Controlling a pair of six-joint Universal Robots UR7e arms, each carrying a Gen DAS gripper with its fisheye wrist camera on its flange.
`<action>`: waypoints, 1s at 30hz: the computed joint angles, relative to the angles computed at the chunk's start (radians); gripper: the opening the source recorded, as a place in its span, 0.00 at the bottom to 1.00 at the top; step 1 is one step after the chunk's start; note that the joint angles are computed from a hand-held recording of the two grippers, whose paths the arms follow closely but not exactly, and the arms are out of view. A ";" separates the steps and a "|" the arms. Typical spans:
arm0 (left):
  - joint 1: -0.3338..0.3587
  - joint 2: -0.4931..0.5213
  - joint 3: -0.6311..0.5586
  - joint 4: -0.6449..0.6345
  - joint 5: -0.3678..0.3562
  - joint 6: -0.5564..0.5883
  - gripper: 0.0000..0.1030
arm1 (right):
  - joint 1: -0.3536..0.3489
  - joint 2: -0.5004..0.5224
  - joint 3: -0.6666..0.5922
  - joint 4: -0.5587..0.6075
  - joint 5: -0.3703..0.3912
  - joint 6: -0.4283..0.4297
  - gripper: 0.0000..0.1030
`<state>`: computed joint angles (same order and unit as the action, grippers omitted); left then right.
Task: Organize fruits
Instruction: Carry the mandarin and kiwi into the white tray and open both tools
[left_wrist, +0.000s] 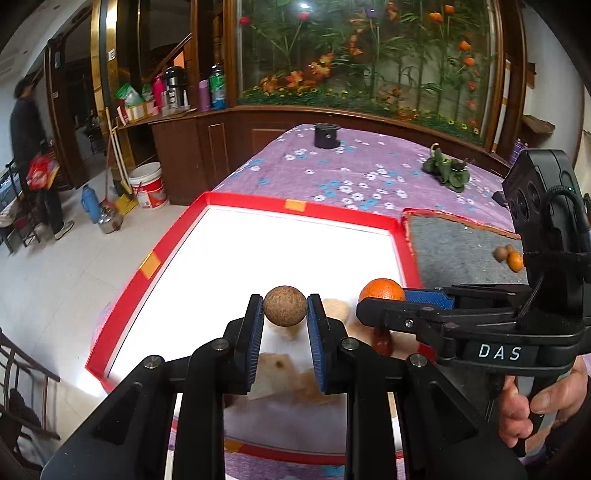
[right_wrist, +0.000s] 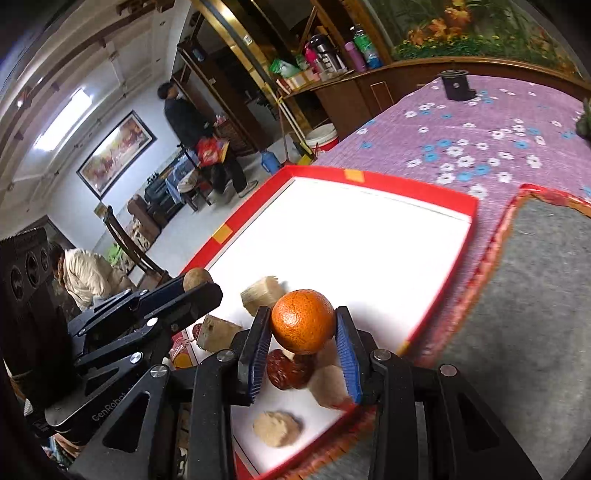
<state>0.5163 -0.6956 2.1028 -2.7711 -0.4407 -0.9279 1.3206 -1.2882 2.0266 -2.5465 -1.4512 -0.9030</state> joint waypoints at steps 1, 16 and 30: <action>0.000 -0.003 0.003 0.008 -0.001 -0.009 0.21 | 0.003 0.003 0.003 -0.004 -0.004 0.002 0.34; -0.016 -0.062 -0.015 0.417 0.035 -0.360 0.56 | 0.008 -0.022 0.031 -0.070 0.012 0.013 0.51; -0.061 -0.019 -0.051 0.378 0.024 -0.272 0.58 | -0.112 -0.119 -0.045 -0.032 0.130 0.080 0.55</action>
